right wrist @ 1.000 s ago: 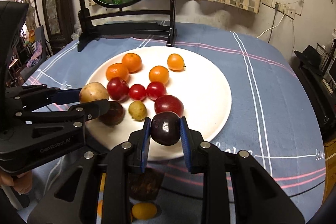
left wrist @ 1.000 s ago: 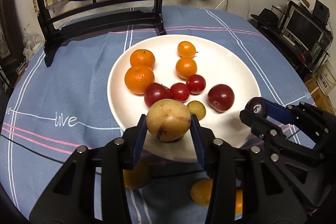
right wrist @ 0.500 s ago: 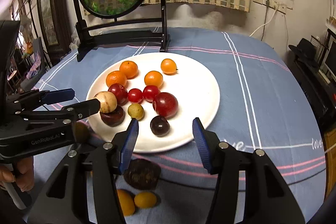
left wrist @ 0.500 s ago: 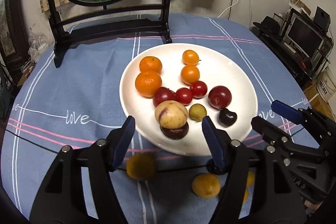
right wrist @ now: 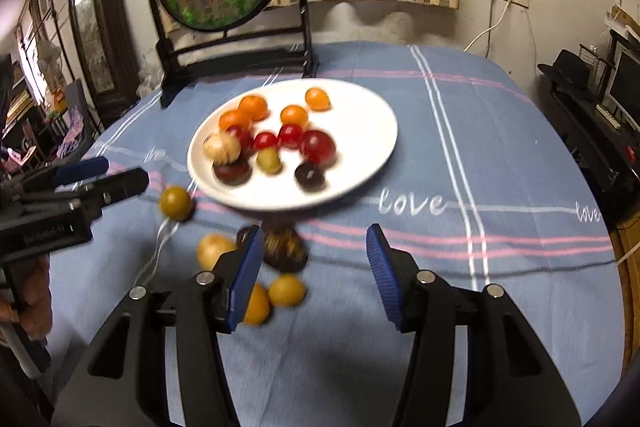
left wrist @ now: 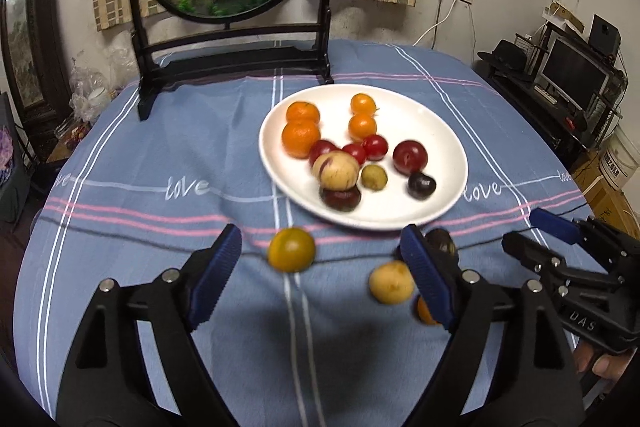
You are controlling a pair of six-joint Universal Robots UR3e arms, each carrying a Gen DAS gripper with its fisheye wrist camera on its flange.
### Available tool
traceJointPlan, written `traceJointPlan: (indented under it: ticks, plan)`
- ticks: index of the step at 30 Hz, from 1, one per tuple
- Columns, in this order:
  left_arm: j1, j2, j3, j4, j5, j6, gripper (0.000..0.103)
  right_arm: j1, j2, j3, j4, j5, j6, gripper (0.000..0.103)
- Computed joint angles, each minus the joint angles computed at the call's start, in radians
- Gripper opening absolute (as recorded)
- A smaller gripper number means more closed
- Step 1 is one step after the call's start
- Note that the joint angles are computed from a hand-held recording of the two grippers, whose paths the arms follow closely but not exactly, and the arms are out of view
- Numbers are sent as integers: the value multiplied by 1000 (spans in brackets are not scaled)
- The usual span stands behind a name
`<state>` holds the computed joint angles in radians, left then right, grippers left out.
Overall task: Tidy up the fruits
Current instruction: 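Carry a green-yellow fruit with the left tool while the right tool carries a yellow pear onto the plate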
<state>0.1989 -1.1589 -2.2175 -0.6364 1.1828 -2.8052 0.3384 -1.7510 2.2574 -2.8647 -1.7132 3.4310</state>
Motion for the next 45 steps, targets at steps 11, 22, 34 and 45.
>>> traceJointPlan:
  ticks: [11,22,34,45]
  plan:
    - [206,167,-154,-126,-83,127,87,131,103,8,-10,-15,73,54]
    - [198,17,-236,122,-39,97,88,178,232,-83,27,17,62,54]
    - [171,-77,-243,231,0,92,88,177,371,-195,4,-59,36,43]
    - [53,-169,-167,249,114,10,88,77,217,-30,-122,109,21,43]
